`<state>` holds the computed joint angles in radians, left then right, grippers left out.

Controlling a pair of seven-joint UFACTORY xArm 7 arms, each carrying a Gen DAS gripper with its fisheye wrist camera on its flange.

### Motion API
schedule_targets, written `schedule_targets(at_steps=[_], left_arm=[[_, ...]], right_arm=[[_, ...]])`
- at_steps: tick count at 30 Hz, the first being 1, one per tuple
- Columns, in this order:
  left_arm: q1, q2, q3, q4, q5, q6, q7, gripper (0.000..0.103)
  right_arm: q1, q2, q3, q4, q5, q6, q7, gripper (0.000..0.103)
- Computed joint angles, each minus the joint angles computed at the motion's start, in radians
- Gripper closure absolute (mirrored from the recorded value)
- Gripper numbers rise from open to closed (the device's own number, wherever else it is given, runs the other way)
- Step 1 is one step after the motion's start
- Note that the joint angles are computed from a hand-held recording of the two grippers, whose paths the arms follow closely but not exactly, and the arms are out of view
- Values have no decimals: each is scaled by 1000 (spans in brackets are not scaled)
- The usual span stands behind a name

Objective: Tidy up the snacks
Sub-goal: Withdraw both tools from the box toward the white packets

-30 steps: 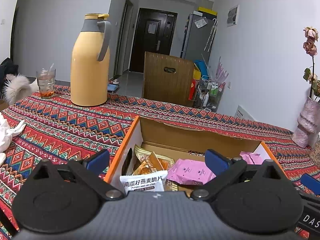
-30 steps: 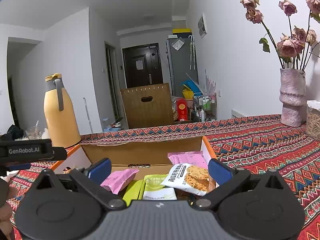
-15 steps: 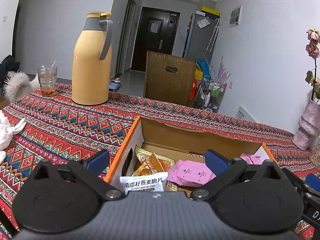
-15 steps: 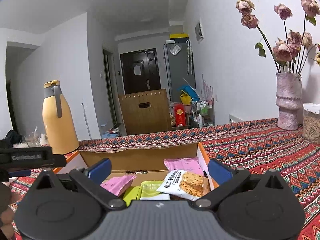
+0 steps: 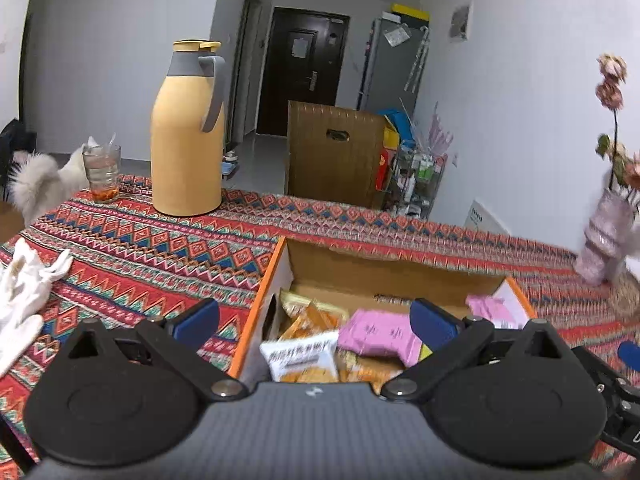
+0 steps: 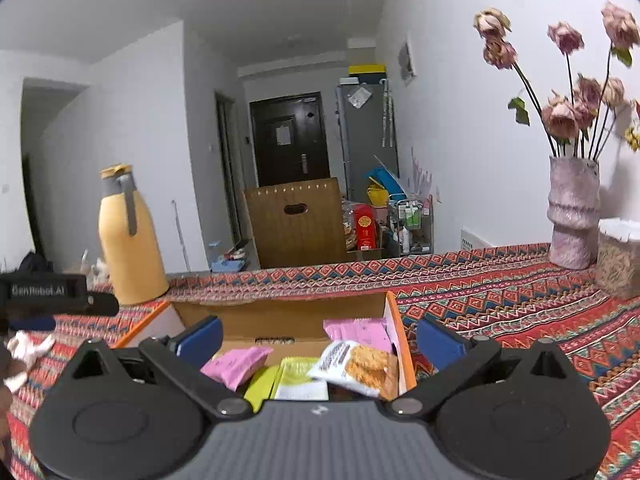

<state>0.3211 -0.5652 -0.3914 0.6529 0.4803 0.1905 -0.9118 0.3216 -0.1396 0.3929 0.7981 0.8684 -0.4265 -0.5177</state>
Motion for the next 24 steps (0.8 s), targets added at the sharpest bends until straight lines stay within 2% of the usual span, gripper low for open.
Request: schedule_targets(at_steps=[3, 5, 8, 10, 13, 20, 24], left_arm=[[-82, -40, 60, -50, -26, 30, 67, 0], [-120, -73, 86, -87, -47, 52, 103, 0], [-157, -119, 110, -140, -74, 84, 153, 0], [-175, -142, 122, -172, -91, 95, 180, 0], [-200, -163, 136, -214, -121, 105, 213, 0], [-207, -134, 142, -274, -171, 55, 246, 0], [-199, -122, 139, -287, -187, 30, 255, 0]], right_arm=[[-25, -59, 43, -50, 50, 56, -38, 0], [-72, -90, 101, -79, 83, 89, -54, 0], [-226, -129, 267, -100, 164, 156, -99, 0], [-376, -166, 405, -111, 177, 236, -81, 0], [-531, -207, 540, -125, 119, 329, 11, 0], [-809, -240, 764, -89, -89, 481, 258, 0], [-941, -236, 876, -62, -194, 515, 370, 0]])
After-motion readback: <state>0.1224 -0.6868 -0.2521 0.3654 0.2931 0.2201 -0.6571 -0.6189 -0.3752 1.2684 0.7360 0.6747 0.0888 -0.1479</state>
